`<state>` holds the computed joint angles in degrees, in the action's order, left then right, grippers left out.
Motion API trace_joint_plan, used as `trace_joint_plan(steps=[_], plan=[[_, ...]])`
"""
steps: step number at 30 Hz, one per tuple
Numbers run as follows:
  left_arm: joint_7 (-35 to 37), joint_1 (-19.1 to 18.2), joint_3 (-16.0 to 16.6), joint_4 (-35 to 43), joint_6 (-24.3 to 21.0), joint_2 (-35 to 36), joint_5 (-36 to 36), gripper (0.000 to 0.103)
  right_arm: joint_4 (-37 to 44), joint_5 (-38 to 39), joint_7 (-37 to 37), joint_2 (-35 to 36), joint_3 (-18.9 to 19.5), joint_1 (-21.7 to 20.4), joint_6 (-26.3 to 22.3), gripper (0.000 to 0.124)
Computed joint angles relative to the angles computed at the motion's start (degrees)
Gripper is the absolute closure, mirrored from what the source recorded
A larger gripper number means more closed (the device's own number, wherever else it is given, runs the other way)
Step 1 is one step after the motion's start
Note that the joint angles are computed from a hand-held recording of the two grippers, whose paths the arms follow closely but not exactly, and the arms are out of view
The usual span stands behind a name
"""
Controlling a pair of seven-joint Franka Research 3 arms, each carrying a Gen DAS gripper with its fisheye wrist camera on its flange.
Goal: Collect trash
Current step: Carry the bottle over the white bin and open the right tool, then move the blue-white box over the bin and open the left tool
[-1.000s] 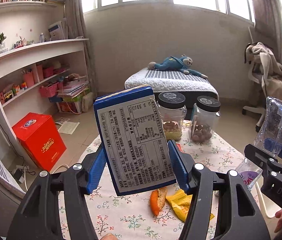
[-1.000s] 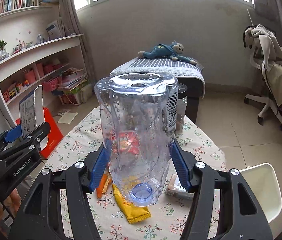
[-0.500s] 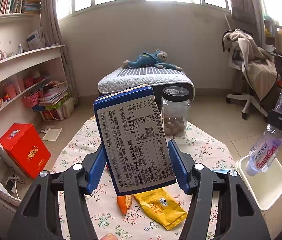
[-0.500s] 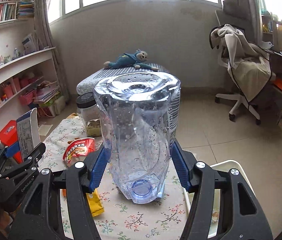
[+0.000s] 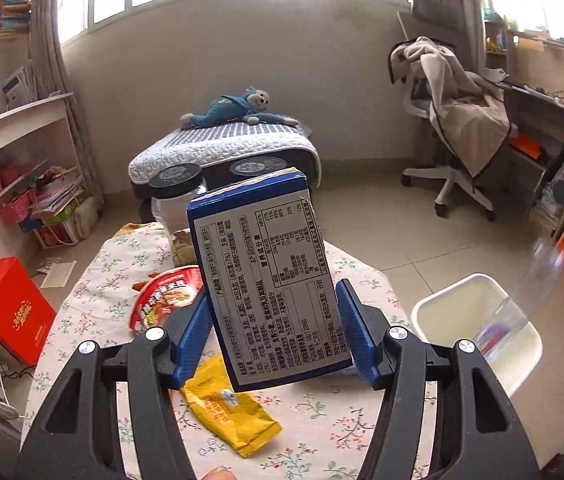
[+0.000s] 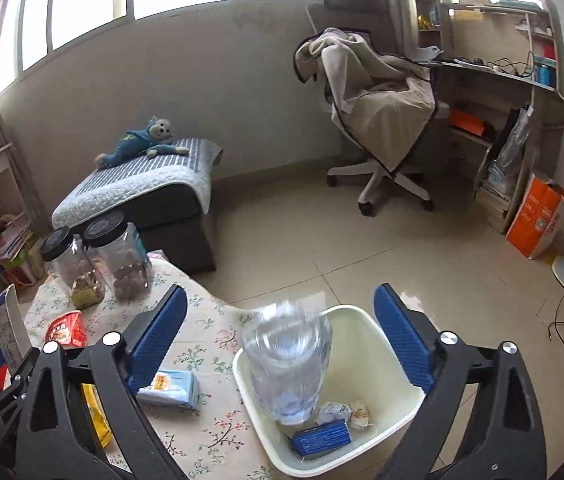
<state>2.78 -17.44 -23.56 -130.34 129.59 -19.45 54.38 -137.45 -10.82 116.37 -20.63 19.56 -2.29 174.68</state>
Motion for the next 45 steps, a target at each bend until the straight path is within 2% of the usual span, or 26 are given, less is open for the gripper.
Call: trace_joint_plan(steps=[4, 8, 15, 19, 22, 24, 27, 31, 36, 39, 45], plan=[[-0.3, -0.4, -0.3, 5.1, 2.8, 5.5, 1.0, 0.043, -0.3, -2.6, 4.7, -1.8, 3.8, -7.7, 1.7, 0.028], [0.0, -2.2, 0.2, 12.3, 5.2, 12.5, 2.4, 0.043, -1.0, -2.2, 7.5, -3.3, 4.9, -12.0, 3.1, 0.028], [2.7, -8.2, 2.8, 25.8, 5.9, 24.6, 4.7, 0.042, -2.6, 2.1, 8.6, -4.7, 3.6, -15.4, 4.8, 0.028], [7.5, -10.4, 4.9, 31.7, 9.4, 29.9, -0.3, 0.040, -3.3, 4.3, 8.3, -5.2, 3.3, -17.3, 5.4, 0.028], [10.3, -12.1, 6.3, 34.7, 9.5, 32.3, -3.9, 0.025, -4.0, 5.2, 8.1, -5.9, 4.0, -19.1, 5.8, 0.028], [10.2, -13.4, 7.4, 34.8, 9.2, 32.2, -4.0, 0.021, -4.2, 5.6, 7.8, -6.3, 4.8, -20.2, 5.9, 0.028], [10.0, -14.8, 8.3, 34.4, 6.8, 31.4, -2.3, 0.015, -4.5, 4.9, 8.1, -7.5, 8.0, -23.7, 5.5, 0.028], [8.9, -14.8, 8.5, 31.7, 4.1, 28.6, -0.7, 0.014, -4.2, 3.0, 8.1, -8.5, 11.8, -26.4, 4.3, 0.028], [6.7, -12.5, 7.6, 26.5, 1.9, 23.2, 1.3, 0.012, -3.9, -0.9, 8.5, -10.2, 16.9, -29.2, 3.9, 0.028], [5.0, -10.7, 6.8, 23.0, 0.1, 19.7, 2.1, 0.012, -3.4, -2.2, 8.3, -10.2, 18.6, -29.2, 3.4, 0.028], [3.8, -6.2, 5.5, 15.4, 0.1, 12.5, 0.4, 0.012, -1.7, -5.7, 7.6, -9.1, 21.7, -27.3, 1.8, 0.028]])
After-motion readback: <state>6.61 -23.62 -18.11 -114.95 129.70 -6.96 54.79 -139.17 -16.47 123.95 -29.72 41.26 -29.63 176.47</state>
